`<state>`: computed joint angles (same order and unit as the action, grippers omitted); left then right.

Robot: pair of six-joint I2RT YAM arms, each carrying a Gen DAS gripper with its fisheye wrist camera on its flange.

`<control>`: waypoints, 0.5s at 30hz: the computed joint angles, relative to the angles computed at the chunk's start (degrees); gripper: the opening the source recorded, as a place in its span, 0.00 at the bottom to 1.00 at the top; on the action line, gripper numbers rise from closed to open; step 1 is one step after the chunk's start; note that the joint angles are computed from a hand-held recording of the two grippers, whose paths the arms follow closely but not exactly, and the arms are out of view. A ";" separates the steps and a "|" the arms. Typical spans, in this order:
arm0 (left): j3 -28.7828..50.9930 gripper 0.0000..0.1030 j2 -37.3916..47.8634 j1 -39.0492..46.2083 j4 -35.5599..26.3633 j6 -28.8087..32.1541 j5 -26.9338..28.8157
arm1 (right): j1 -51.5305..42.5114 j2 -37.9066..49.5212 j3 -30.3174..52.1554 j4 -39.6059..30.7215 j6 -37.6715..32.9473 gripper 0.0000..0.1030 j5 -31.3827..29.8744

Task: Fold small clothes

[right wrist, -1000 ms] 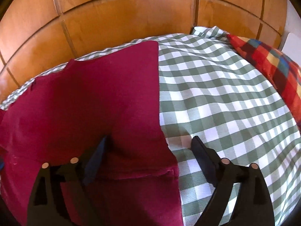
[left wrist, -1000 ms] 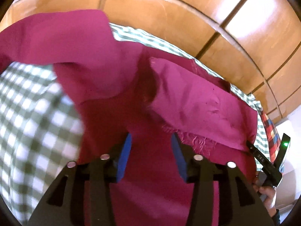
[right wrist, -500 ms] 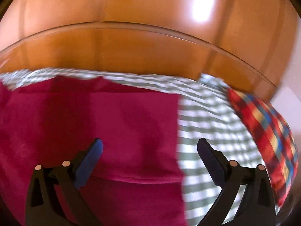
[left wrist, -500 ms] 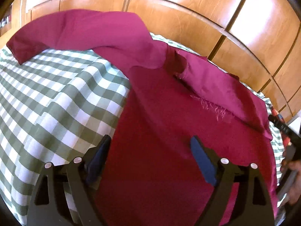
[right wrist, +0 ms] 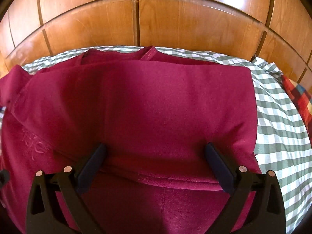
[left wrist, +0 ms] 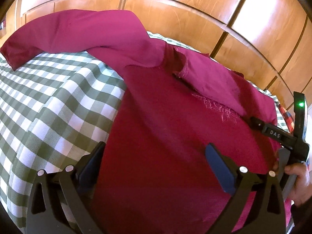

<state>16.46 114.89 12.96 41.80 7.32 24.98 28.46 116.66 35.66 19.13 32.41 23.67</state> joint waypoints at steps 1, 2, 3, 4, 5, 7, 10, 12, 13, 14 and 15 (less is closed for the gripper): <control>0.40 0.97 -0.25 0.34 -1.17 0.26 0.58 | 0.29 -0.01 0.19 -0.41 0.01 0.97 0.55; 1.29 0.97 -1.06 1.27 -4.06 0.94 2.00 | 0.31 -0.02 0.02 -0.17 -0.13 0.97 0.80; 2.18 0.97 -2.18 2.72 -7.39 1.62 3.89 | 0.57 0.11 -0.04 0.02 0.03 0.97 1.05; 2.91 0.97 -3.20 4.94 -10.38 2.13 6.29 | 0.47 0.09 -0.09 0.20 -0.02 0.97 0.92; 3.80 0.96 -4.35 7.67 -13.33 1.38 8.85 | 0.63 0.05 -0.24 0.40 0.15 0.97 0.95; 6.03 0.91 -5.32 12.26 -18.59 1.76 12.75 | 0.87 0.06 -0.40 0.61 0.28 0.97 1.24; 11.52 0.72 -5.23 19.30 -26.79 2.69 16.77 | 0.99 0.11 -0.49 0.79 0.28 0.97 1.45; 16.44 0.71 -3.78 22.76 -31.45 2.66 18.58 | 1.09 0.06 -0.61 0.91 0.32 0.97 1.56; 18.42 0.68 -3.06 23.82 -32.74 2.55 18.55 | 1.07 0.01 -0.66 0.96 0.30 0.97 1.54; 21.03 0.63 -2.22 24.69 -34.20 1.94 18.28 | 1.06 0.00 -0.68 0.96 0.29 0.97 1.54; 23.84 0.62 -1.22 25.57 -35.59 0.79 18.11 | 1.07 0.01 -0.71 1.02 0.28 0.97 1.57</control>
<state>40.30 113.67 38.53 6.21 8.10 43.09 29.52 116.67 34.95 20.14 32.68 25.24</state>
